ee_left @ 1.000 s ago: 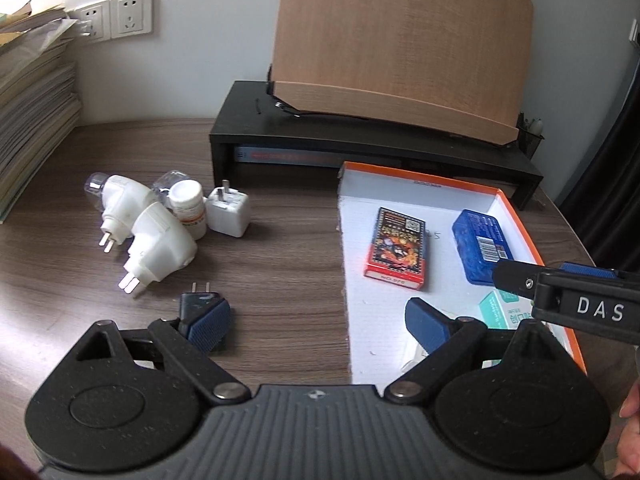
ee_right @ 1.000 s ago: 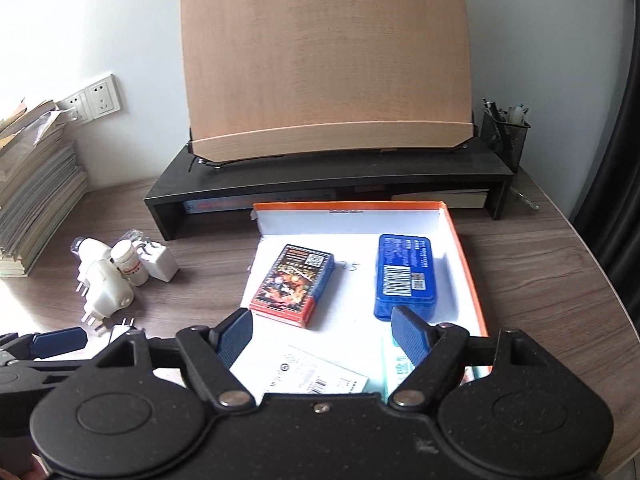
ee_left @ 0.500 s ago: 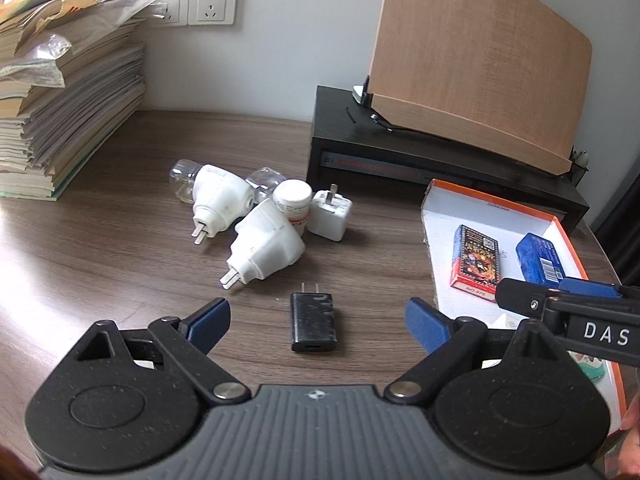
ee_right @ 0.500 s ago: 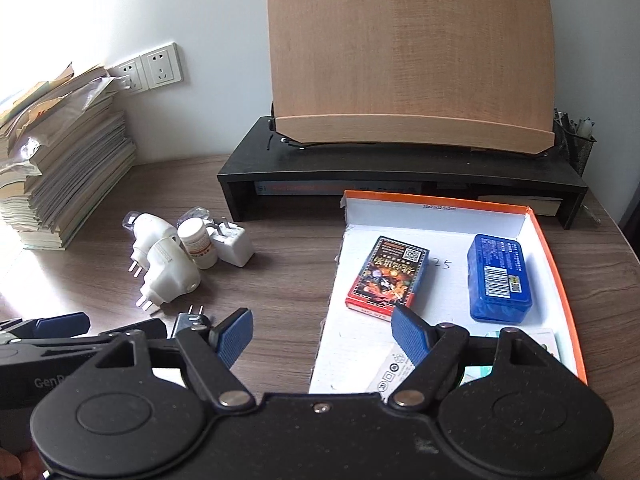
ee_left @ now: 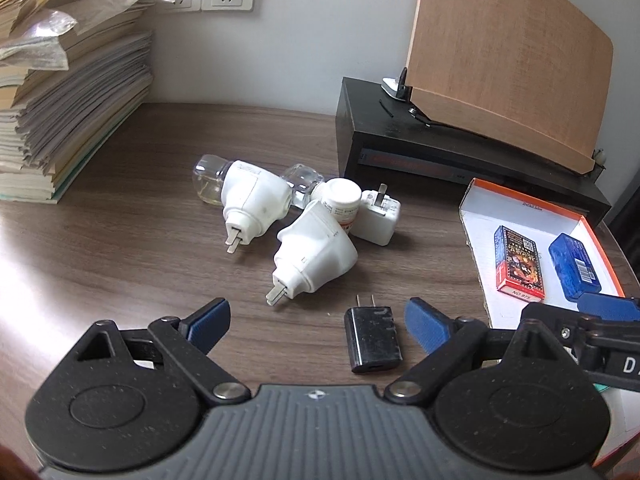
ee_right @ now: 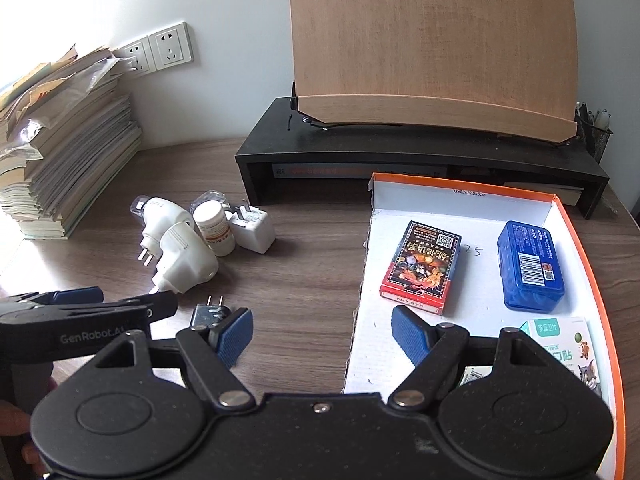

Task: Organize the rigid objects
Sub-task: 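Move left tool toward white plug-in diffuser while right tool approaches black charger, then close left tool on the white plug-in diffuser body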

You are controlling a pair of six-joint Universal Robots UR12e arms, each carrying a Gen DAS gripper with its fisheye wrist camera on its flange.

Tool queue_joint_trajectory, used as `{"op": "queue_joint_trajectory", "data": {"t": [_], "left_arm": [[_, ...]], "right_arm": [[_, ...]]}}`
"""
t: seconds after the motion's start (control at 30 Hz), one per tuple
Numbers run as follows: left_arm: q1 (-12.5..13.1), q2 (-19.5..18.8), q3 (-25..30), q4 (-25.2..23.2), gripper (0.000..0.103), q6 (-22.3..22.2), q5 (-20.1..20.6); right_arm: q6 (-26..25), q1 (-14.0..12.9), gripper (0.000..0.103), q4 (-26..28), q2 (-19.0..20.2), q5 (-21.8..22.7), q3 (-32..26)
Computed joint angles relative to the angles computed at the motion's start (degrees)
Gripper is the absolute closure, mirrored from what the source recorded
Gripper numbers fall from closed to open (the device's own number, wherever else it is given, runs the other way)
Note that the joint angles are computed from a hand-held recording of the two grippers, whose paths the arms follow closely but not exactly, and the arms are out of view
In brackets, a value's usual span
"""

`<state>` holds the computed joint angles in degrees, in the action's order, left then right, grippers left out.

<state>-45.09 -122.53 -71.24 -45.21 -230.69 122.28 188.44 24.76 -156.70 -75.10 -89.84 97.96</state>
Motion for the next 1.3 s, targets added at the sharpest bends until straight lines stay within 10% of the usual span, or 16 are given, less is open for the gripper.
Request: {"op": "queue_joint_trajectory", "data": {"t": [0.4, 0.63, 1.0, 1.17, 1.3], "left_arm": [[3.55, -2.69, 0.61, 5.63, 0.009, 9.18, -5.29], [4.47, -3.39, 0.33, 7.73, 0.04, 10.98, -8.29], [4.7, -0.63, -5.32, 15.29, 0.061, 10.25, -10.01], [4.81, 0.25, -7.05, 17.47, 0.061, 9.54, -10.65], [4.99, -0.31, -6.56, 17.28, 0.028, 7.72, -9.46]], "right_arm": [[1.31, 0.3, 0.013, 1.17, 0.71, 0.4, -0.03], [0.72, 0.79, 0.013, 0.57, 1.51, 1.82, -0.22], [0.19, 2.13, 0.013, 1.18, 4.04, 4.93, -2.23], [0.4, 2.76, 0.013, 1.15, 4.86, 4.32, -3.04], [0.7, 3.07, 0.013, 0.9, 4.89, 3.49, -3.06]]}}
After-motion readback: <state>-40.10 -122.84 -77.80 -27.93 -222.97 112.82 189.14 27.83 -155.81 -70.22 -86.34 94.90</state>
